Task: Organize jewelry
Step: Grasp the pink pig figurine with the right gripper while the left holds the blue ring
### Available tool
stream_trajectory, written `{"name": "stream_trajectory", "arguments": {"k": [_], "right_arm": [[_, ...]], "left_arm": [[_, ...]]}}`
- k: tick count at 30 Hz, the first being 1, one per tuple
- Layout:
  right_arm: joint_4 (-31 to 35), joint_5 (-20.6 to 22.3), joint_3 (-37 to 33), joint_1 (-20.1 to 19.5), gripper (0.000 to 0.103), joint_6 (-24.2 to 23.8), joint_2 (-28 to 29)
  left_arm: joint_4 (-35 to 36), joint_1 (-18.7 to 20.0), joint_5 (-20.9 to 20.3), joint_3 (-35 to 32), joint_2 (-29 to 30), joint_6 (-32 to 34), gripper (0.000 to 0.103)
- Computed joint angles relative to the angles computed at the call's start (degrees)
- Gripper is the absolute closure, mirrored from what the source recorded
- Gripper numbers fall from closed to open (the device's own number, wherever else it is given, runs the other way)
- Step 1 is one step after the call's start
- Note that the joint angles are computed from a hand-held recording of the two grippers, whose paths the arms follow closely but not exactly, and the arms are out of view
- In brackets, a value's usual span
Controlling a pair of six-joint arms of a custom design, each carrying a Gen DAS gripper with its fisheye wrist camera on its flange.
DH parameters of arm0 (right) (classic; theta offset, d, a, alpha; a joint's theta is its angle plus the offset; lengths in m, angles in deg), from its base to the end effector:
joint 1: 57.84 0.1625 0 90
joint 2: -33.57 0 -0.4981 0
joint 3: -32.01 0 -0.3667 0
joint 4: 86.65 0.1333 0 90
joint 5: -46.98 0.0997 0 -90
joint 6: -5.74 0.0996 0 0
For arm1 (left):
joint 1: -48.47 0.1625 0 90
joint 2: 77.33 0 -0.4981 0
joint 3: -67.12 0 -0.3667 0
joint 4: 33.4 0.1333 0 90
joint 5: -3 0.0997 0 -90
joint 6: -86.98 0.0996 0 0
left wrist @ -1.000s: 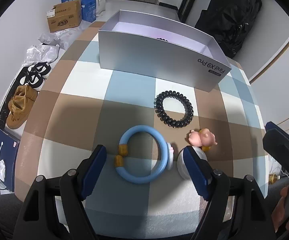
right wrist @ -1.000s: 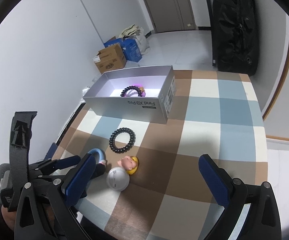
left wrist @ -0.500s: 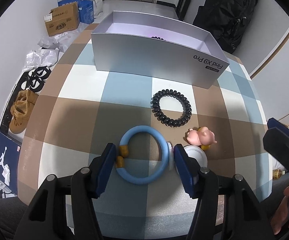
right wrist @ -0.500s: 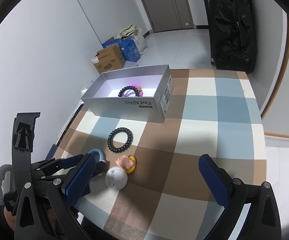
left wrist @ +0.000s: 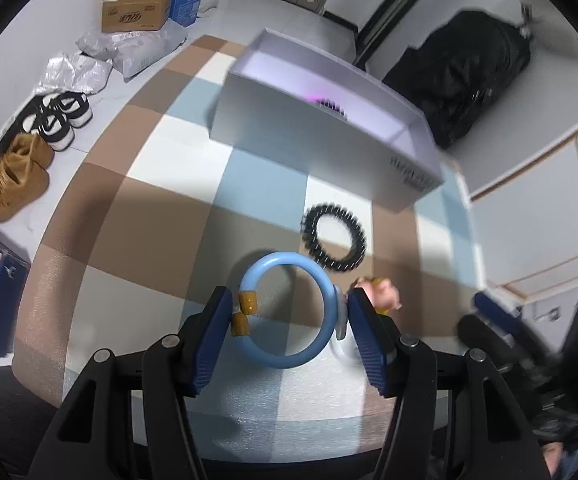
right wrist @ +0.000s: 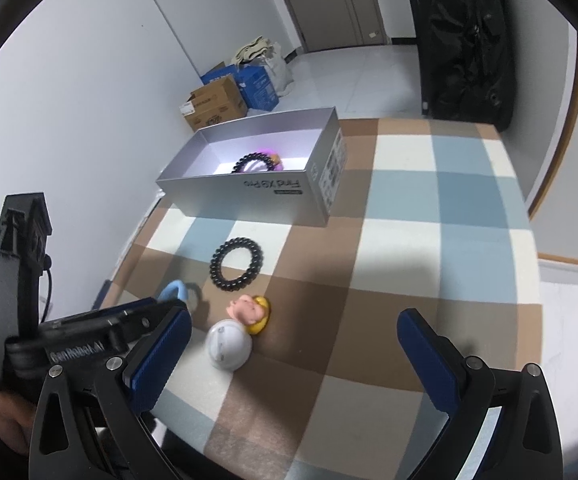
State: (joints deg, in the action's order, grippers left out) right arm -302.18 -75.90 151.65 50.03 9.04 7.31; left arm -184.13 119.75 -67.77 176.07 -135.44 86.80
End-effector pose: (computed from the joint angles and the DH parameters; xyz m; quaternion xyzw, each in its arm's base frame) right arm 0.2454 -0.5030 -0.0009 0.0391 -0.9241 0.3110 0.2185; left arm -0.0382 -0.6302 0.2256 0.1440 0.9718 -0.1112 0.1502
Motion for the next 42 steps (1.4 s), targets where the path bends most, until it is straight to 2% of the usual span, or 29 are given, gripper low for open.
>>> {"name": "stream_trajectory", "arguments": {"k": [4,10,18,23,25,27,32,34,35,42], "right_arm": [[1.13,0.09,-0.59,-0.05,0.0,-0.31,0.4],[3.19,0.8,-1.92,-0.11,0.001,-0.65,1.17],[8.67,1.99,-5.45,0.07,0.022,-1.71,2.42],[8.7,1.27,-6.99,0.16,0.032,-2.23,3.48],[9.36,1.3,-7.45,0.06,0.039,-2.07,3.64],[10.21,1.31,-7.78,-0.04,0.051,-1.79,3.77],[11.71,-0.44,-9.01,0.38,0.062,-1.82,4.44],[11.72,-1.29,-9.25,0.53,0.07,-1.74,4.59],[11.95,-1.69,-9.36,0.53,0.078,-1.59,4.6],[10.46,-2.77,-9.2,0.85,0.08,-2.17,4.68]], "left_arm": [[-1.5,0.32,-3.13,-0.16,-0.92,-1.38,0.049],[-2.4,1.07,-5.48,-0.02,-1.94,-2.31,0.049],[0.18,2.42,-6.68,-1.78,-2.06,-3.22,0.049],[0.58,2.8,-7.06,-1.99,-2.48,-3.36,0.049],[0.84,2.9,-7.09,-2.13,-2.46,-3.26,0.049],[1.12,3.0,-7.2,-2.26,-2.44,-3.39,0.049],[1.06,3.07,-7.45,-2.32,-2.59,-3.38,0.049],[0.59,2.94,-7.09,-2.14,-2.59,-3.18,0.049],[0.42,2.88,-6.81,-2.06,-2.58,-3.06,0.049],[-0.44,2.57,-6.0,-1.83,-2.63,-2.77,0.049]]}}
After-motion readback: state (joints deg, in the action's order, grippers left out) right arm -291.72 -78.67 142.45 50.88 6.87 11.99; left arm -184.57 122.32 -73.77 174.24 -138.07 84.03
